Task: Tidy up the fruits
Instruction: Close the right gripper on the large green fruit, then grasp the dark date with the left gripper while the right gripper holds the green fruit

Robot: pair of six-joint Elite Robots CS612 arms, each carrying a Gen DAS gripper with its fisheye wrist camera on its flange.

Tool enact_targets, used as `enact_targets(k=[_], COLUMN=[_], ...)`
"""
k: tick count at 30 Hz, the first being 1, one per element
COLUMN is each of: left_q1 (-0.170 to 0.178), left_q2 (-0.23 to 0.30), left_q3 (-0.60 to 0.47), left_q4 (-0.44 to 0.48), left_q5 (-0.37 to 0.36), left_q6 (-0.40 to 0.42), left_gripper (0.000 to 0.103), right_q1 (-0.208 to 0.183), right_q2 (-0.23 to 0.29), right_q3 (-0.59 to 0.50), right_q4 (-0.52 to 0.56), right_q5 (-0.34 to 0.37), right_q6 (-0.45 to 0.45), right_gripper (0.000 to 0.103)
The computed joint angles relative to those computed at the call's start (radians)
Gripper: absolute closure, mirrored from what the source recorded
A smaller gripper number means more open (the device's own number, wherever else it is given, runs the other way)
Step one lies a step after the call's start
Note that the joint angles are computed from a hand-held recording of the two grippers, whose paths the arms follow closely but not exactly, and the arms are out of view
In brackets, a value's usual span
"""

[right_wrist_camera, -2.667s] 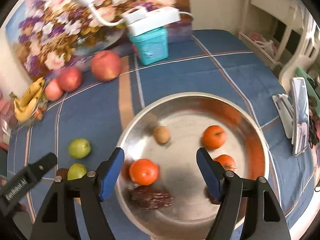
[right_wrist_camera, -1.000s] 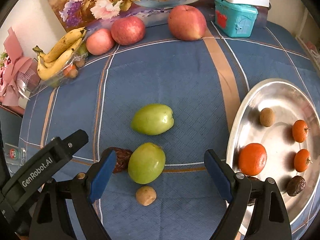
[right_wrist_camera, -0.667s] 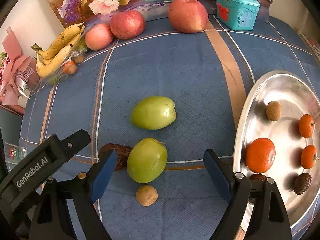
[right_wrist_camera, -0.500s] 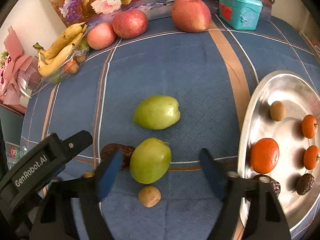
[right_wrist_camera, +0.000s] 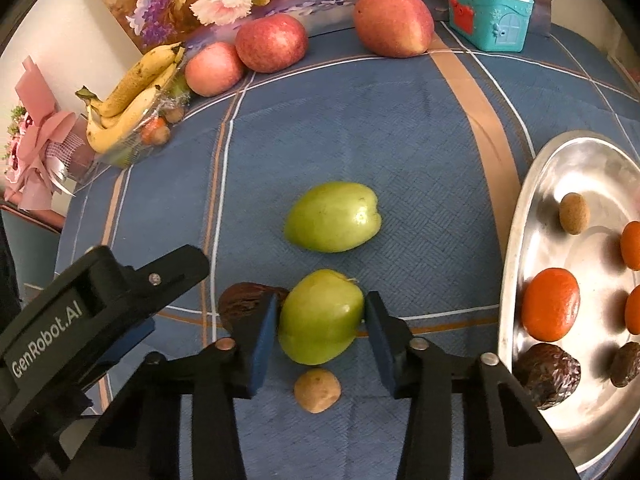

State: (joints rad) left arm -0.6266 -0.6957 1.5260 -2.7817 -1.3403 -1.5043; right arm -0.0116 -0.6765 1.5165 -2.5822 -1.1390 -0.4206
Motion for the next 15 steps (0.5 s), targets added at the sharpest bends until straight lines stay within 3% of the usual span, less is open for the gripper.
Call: enact_targets(k=[10,15], left_q1=[0.006,0.005], left_q2=[0.011,0.017], left_q3=[0.008,-0.004], left_q4=[-0.086,-0.086], left_q5=[-0.038,-0.06], left_q6=[-0.006,0.015], left_gripper=[0.017,0.027], right_q1=[-0.014,-0.027], right_q2=[-0.008,-0.022], right_q3=[0.002,0.012], right_q4=[-0.013,-0.063], right_q5=[0.001,-0.002], right_q6=[0.038,0.065], right_gripper=[0.059,0.059])
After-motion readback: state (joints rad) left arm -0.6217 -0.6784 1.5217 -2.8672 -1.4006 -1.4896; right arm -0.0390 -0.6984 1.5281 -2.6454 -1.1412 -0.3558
